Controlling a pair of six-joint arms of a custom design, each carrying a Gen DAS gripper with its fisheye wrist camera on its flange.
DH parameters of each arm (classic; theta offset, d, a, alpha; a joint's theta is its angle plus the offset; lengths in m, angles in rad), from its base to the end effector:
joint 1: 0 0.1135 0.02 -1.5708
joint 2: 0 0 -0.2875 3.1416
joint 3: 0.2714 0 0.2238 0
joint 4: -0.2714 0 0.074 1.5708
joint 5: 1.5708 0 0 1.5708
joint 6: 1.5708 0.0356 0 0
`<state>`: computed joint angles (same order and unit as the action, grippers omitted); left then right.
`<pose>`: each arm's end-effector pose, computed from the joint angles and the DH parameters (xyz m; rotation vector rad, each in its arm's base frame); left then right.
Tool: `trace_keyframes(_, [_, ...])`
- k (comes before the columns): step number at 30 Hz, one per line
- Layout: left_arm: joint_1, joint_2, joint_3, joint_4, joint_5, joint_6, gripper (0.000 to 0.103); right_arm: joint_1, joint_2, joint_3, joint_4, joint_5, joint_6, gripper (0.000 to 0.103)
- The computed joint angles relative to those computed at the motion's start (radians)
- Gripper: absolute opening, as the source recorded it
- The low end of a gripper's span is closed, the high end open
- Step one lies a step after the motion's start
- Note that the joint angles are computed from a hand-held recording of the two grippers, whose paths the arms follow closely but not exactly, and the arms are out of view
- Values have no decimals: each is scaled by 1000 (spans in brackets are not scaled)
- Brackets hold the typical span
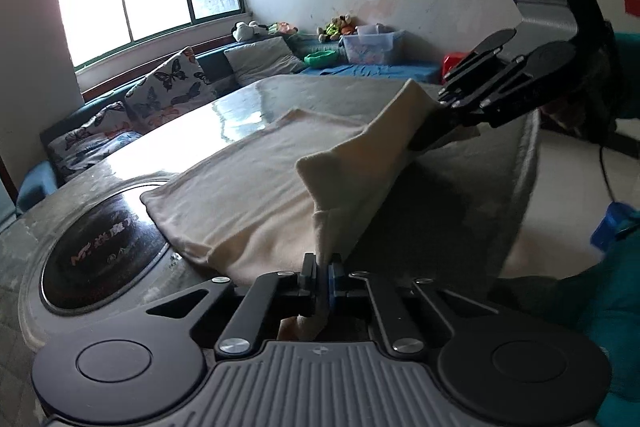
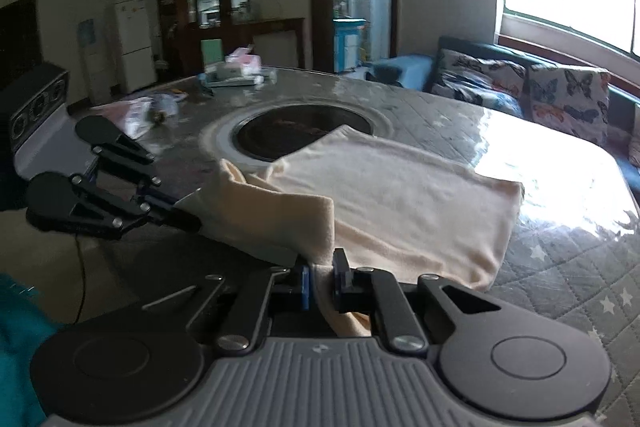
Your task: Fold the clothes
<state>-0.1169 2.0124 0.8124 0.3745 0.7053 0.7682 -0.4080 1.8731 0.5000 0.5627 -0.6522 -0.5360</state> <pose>0.3404 -0.0632 0.1199 1.2193 1.8392 -0.4885 0.2631 -0.0902 0.1142 -0.4328 2.1533 0.2601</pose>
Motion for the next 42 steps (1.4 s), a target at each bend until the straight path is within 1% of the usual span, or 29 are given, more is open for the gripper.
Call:
trace_keyframes(1, [15, -27, -19, -22, 22, 6, 6, -8, -25, -13, -18, -14, -15, 9])
trace_keyframes(3, [49, -89, -59, -83, 67, 28, 6, -40, -107, -39, -118, -60, -57, 9])
trace_keyframes(6, [76, -159, -101, -140, 97, 66, 6, -74, -210, -58, -275, -103, -119, 9])
trace_keyframes(9, [74, -178, -94, -146, 99, 58, 6, -75, -270, -41, -379, -95, -143, 9])
trace_keyframes(12, [56, -145, -34, -123, 89, 3, 6, -68, -271, 12, -422, -83, -117, 9])
trace_keyframes(16, [18, -65, 107, -103, 58, -80, 6, -48, -214, 125, -439, -53, -67, 9])
trace_keyframes(20, [-26, 45, 306, -142, 5, -131, 6, -24, -113, 286, -468, -13, -23, 9])
trace_keyframes(24, [-74, 187, 540, -225, -87, -164, 5, 14, 16, 476, -509, 53, -1, 9])
trace_keyframes(28, [-111, 342, 796, -344, -178, -224, 6, 57, 166, 667, -541, 125, 22, 9])
trace_keyframes(30, [-125, 414, 901, -379, -227, -248, 6, 77, 238, 743, -531, 166, 44, 9])
trace_keyframes(32, [-139, 478, 991, -411, -279, -268, 7, 85, 317, 830, -560, 174, 86, 9])
trace_keyframes(35, [-148, 549, 1102, -456, -340, -308, 11, 101, 411, 884, -512, 233, 139, 10])
trace_keyframes(36, [-149, 564, 1123, -458, -363, -322, 12, 104, 429, 876, -476, 251, 157, 13])
trace_keyframes(37, [-150, 575, 1137, -454, -391, -336, 12, 107, 446, 867, -439, 269, 175, 15])
trace_keyframes(39, [-148, 585, 1144, -434, -445, -360, 12, 107, 470, 866, -413, 286, 201, 17])
trace_keyframes(40, [-143, 586, 1151, -436, -463, -375, 12, 100, 467, 837, -371, 290, 217, 22])
trace_keyframes(41, [-137, 584, 1157, -445, -470, -397, 12, 97, 461, 812, -332, 300, 233, 23])
trace_keyframes(42, [-126, 571, 1147, -444, -457, -419, 12, 91, 446, 785, -306, 300, 245, 23])
